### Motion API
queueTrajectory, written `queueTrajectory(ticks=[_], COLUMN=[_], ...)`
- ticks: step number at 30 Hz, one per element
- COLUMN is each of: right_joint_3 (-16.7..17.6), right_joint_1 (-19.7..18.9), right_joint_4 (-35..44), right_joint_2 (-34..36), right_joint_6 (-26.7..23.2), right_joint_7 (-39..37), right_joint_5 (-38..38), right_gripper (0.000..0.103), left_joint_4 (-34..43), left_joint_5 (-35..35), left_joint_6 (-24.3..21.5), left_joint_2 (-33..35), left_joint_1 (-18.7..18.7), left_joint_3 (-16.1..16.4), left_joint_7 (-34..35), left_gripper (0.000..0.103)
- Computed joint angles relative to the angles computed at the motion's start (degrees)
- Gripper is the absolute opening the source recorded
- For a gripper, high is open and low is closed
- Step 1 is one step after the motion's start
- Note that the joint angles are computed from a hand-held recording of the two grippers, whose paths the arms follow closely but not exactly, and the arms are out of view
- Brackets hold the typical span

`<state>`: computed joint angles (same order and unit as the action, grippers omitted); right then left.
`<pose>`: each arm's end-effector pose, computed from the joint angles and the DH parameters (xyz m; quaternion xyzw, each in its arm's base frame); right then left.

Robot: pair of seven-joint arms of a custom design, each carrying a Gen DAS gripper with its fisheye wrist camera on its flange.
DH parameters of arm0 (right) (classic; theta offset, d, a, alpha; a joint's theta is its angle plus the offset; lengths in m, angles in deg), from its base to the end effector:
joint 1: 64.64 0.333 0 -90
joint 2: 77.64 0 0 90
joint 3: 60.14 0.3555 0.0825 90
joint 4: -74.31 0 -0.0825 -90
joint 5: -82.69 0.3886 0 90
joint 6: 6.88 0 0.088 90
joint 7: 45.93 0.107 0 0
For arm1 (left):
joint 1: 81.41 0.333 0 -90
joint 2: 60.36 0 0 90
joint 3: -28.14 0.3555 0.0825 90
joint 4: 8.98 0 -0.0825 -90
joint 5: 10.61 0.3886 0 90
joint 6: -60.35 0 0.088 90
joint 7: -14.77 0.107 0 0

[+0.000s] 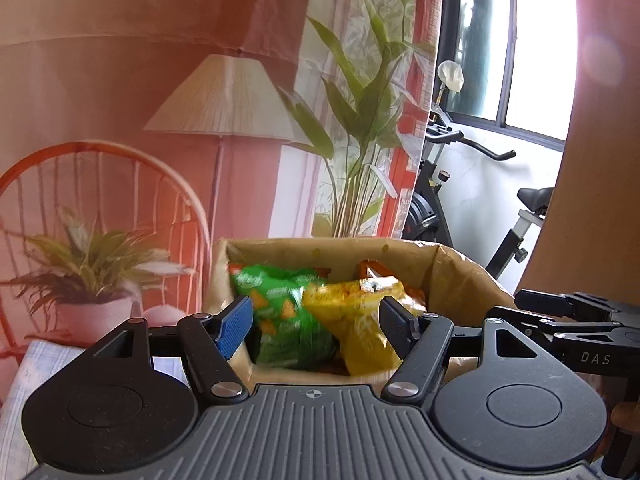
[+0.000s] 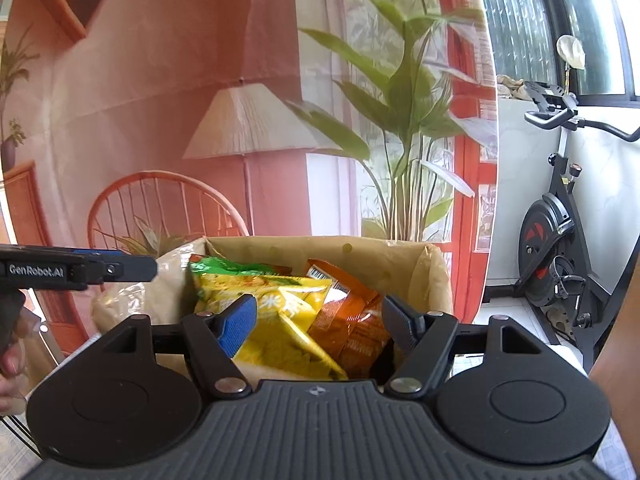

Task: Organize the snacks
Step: 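Withdraw both grippers from the box toward the remaining snacks, then grasp the blue-patterned wrapper with the left gripper while the right grasps the bread bag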

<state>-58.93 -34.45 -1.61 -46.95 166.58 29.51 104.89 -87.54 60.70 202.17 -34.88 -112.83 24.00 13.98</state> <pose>0.6829 0.3775 0.5978 -0.7015 0.4473 -0.2196 0.5095 0.6230 -0.4332 0.5723 -0.6492 0.5279 -0.4026 0.3713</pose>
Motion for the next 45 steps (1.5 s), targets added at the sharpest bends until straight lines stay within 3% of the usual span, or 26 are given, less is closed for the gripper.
queueTrajectory(ticks=[4,9,17,21,26,34,42,45], right_joint_3=[4.4,9.4,9.9,12.1,9.9,6.2,3.4,4.0], right_joint_1=[-2.2,-4.9,-3.8,-5.2,-2.5,0.9,3.2,2.6], right_joint_4=[-8.6,-16.3,-23.6,-25.7,-26.6,-25.0,-23.2,-23.5], right_joint_2=[-4.3,-8.1,-11.0,-11.3,-10.8,-8.1,-5.7,-5.5], right_joint_6=[6.7,11.5,10.6,8.3,4.7,-1.0,-2.1,-1.3], right_joint_7=[-3.2,-7.1,-9.1,-11.0,-12.8,-11.1,-8.0,-7.5], right_joint_5=[3.9,9.4,13.3,14.9,12.4,7.2,2.7,2.8], right_gripper=[0.072,0.072,0.073,0.088,0.098,0.099,0.100,0.098], left_joint_4=[-7.0,-13.8,-21.9,-25.0,-27.4,-28.8,-28.5,-28.3], left_joint_5=[3.8,7.1,7.7,7.0,6.3,5.3,4.2,3.4], left_joint_6=[-0.1,-1.5,-3.6,-3.3,-2.4,-1.4,-0.6,0.1], left_joint_2=[-4.3,-7.6,-9.8,-10.6,-11.0,-10.9,-9.9,-9.5], left_joint_1=[-0.8,-0.1,1.3,2.1,3.0,3.5,3.5,3.4], left_joint_3=[-0.3,-2.8,-6.0,-6.9,-7.5,-7.8,-7.8,-7.7], left_joint_7=[-6.7,-13.7,-21.7,-24.4,-26.8,-28.1,-27.8,-27.1], left_gripper=[0.072,0.072,0.072,0.072,0.072,0.072,0.072,0.072])
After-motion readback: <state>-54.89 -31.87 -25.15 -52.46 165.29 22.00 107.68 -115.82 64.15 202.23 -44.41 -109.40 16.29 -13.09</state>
